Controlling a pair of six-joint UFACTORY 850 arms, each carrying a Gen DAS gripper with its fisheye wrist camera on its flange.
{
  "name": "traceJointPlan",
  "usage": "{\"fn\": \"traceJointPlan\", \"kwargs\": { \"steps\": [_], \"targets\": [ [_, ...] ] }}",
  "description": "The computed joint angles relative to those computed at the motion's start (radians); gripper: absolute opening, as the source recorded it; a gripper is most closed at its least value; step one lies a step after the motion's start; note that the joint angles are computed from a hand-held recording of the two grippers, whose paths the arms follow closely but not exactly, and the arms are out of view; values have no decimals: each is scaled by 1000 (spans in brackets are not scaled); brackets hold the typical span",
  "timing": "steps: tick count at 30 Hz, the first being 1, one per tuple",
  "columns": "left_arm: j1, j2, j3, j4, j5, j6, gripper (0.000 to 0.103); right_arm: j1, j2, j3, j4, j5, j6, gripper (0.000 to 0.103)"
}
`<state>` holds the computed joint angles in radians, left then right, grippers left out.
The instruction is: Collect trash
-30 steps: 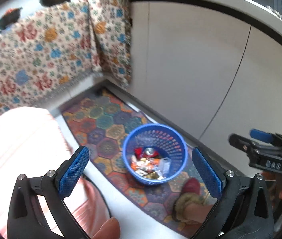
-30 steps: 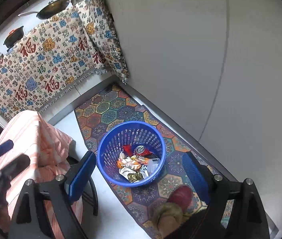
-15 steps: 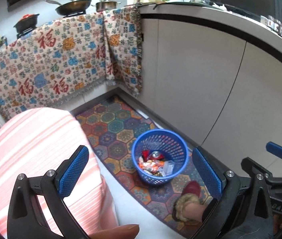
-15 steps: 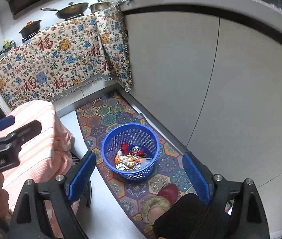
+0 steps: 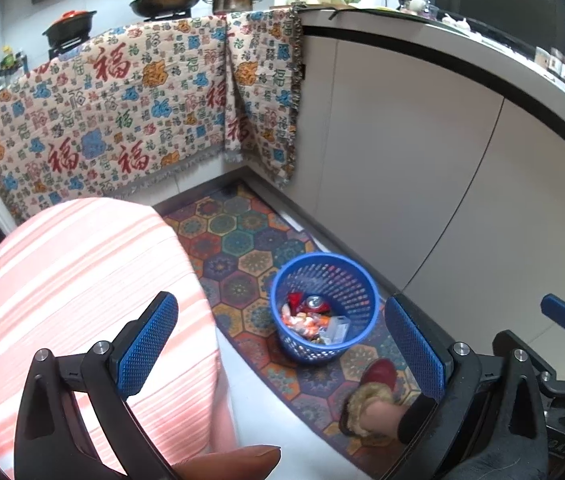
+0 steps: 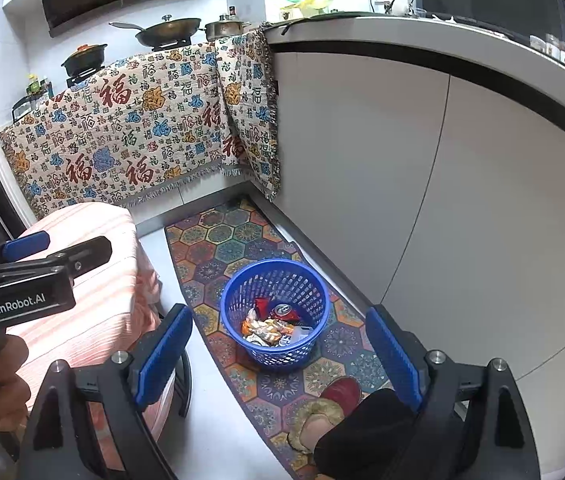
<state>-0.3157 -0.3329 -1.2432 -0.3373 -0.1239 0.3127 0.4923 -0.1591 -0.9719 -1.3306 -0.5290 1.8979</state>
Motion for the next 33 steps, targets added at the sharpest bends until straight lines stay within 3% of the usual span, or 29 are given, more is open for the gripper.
{"fn": "traceJointPlan", "kwargs": {
  "steps": [4, 33],
  "targets": [
    [3, -8, -4, 71, 1, -73, 103, 7, -7, -10, 6, -11, -12, 90],
    [-3, 0, 5, 135, 3, -126, 103, 1, -19, -12, 7, -5, -19, 90]
  ]
}}
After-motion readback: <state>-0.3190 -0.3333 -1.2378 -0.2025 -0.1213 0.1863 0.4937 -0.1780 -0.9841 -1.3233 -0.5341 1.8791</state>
